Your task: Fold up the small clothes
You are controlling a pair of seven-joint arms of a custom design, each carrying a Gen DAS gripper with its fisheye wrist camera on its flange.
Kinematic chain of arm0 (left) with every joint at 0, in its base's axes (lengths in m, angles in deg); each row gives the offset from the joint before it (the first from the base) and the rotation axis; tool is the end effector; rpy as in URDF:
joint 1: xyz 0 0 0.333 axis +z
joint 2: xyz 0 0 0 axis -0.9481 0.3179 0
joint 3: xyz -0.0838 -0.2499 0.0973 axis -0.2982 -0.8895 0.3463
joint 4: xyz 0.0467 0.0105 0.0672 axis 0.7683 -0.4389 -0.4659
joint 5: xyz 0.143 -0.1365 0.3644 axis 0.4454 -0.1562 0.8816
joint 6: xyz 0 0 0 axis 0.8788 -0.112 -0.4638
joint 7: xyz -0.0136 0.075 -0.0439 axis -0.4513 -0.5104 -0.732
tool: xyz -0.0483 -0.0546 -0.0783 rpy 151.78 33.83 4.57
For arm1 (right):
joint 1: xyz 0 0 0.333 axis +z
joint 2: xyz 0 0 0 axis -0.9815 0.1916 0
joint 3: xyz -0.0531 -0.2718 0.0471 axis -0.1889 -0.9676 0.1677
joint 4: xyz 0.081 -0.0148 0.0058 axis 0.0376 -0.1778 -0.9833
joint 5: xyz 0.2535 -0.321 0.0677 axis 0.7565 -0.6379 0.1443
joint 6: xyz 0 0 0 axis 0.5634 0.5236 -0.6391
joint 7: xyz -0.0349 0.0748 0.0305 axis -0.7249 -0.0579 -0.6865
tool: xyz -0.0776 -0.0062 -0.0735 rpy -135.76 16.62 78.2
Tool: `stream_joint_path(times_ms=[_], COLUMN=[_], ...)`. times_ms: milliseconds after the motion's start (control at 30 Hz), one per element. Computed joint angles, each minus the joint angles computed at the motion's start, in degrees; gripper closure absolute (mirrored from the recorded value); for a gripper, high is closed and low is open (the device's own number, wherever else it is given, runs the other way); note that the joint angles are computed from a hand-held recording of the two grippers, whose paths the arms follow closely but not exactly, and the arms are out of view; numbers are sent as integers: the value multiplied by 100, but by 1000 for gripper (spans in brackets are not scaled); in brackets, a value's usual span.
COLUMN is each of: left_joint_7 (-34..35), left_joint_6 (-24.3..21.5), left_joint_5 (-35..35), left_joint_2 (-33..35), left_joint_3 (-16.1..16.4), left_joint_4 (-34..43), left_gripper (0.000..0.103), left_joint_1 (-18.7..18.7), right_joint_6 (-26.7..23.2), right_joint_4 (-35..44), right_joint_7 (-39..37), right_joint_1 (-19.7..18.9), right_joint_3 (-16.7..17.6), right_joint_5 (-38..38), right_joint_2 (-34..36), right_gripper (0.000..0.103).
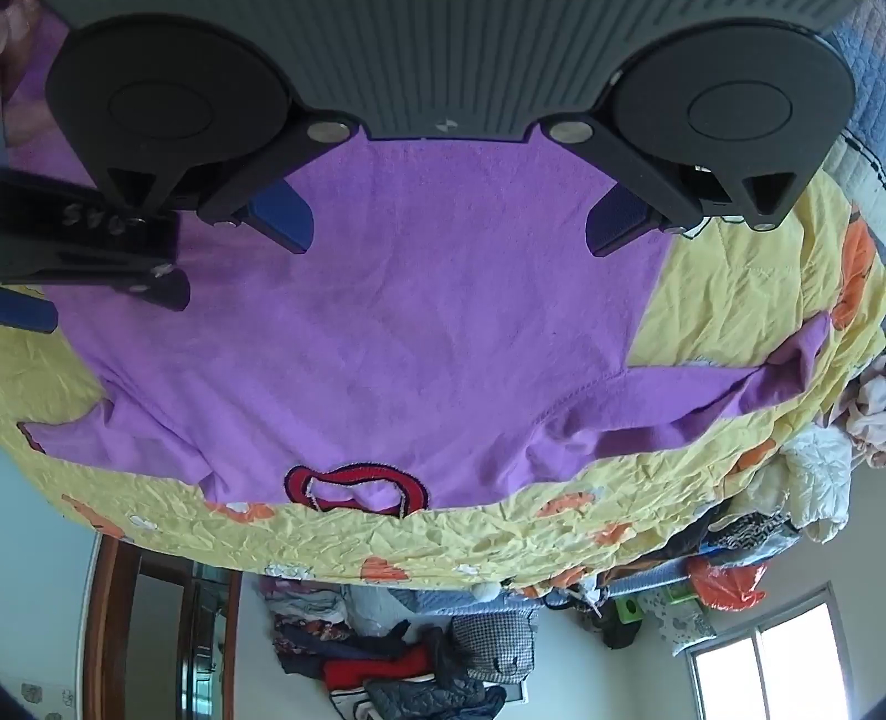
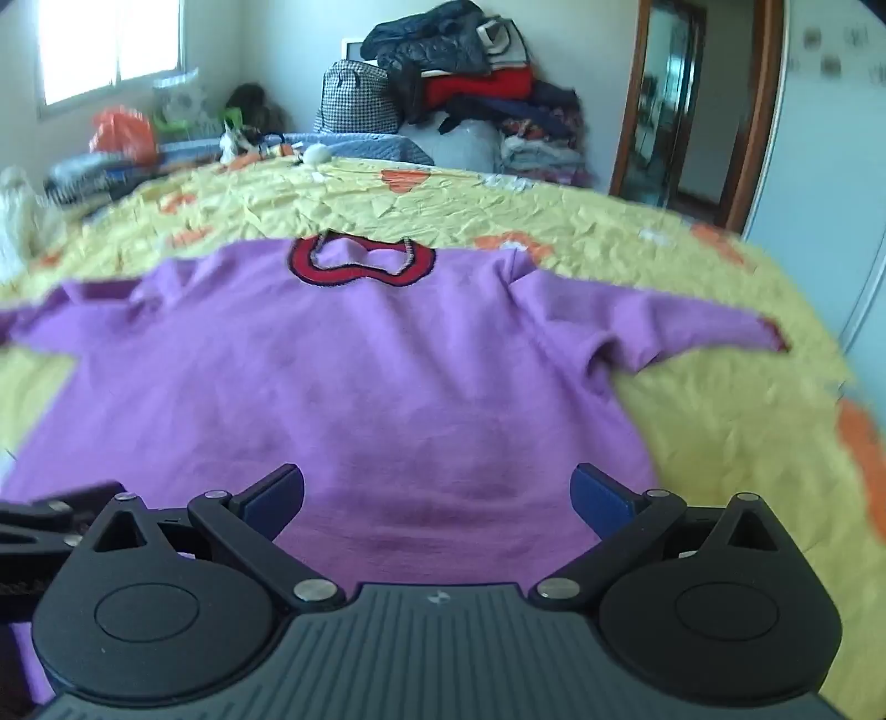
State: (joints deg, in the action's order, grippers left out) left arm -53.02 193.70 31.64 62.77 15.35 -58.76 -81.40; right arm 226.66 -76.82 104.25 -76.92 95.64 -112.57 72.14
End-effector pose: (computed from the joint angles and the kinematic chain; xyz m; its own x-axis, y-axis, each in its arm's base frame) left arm 0.4951 -0.2525 0.4043 0.0230 -0.9941 -0.1062 -0.7231 0.0568 -0.6884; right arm 0.5029 0.1705 0.3915 0.0292 -0.9985 -0.0462 -0.6661 0.0150 -0.7457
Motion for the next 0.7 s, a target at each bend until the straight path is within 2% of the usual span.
stream_joint_path(times_ms=[67, 133, 267, 367, 700], left_joint_7=[117, 151, 114, 180, 132], left_joint_6=[50, 38, -77, -47, -73], left_joint_5=[-154, -187, -180, -231, -68], left_joint_2=[11, 14, 39, 33, 45], left_joint_3=[33, 29, -2, 15, -18], left_joint_4=[-8, -8, 38, 31, 55], left_gripper=[0, 0, 0, 0, 0], left_joint_1=[-7, -6, -19, -32, -38], right_joint_6=[60, 152, 264, 117, -117], right_joint_4=[0, 18, -2, -62, -65], right_joint_7=[-97, 300, 417, -164, -419], right_joint_1=[13, -137, -189, -20, -60], right_joint_3=[-43, 39, 29, -44, 117], right_joint_5=[122, -233, -280, 309, 615], right_joint_2=[23, 16, -16, -57, -141], right_gripper=[0, 0, 0, 0, 0])
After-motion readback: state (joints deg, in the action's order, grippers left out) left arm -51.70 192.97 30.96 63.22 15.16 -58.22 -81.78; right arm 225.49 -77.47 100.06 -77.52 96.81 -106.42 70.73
